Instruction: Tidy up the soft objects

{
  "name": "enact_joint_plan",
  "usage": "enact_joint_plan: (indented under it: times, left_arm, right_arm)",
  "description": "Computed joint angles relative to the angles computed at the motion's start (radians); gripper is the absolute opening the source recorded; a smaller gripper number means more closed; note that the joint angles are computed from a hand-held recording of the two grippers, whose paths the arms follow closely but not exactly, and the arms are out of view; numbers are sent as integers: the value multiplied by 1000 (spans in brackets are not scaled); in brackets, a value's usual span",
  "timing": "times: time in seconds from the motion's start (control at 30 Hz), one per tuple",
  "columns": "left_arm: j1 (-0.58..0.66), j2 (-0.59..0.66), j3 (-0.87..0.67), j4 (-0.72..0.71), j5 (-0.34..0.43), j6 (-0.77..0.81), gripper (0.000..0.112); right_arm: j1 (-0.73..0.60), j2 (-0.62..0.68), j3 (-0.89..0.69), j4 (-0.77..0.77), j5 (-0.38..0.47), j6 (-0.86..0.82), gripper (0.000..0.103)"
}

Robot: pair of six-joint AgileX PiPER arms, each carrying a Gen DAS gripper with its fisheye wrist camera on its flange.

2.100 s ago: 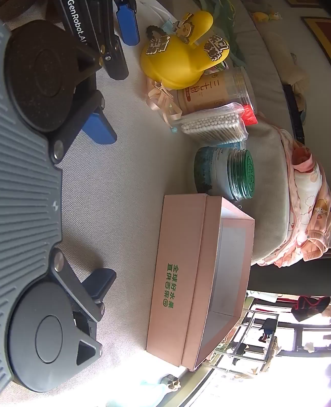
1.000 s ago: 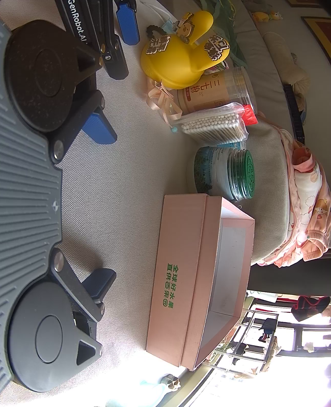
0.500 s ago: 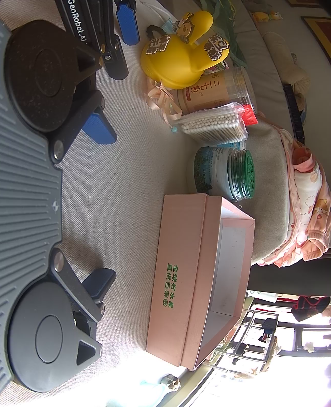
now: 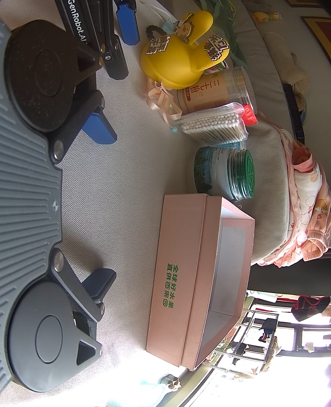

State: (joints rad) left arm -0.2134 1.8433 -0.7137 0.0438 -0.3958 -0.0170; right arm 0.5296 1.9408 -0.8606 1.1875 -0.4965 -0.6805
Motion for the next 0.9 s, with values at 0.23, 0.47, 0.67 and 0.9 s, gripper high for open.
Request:
enact_joint_plan:
  times: [0.23,0.47,0.67,0.9]
  left_arm:
    - [0,0,0,1,0,0,64]
    - [0,1,-1,-1,0,2,64]
    - [-2,0,0,-10,0,10,64]
    - [-2,-1,0,-10,1,10,64]
  right_arm:
    - [0,0,0,0,0,0,103]
    - [0,0,0,-1,0,1,103]
    - [0,0,1,-1,0,1,103]
    - [0,1,0,-1,0,1,103]
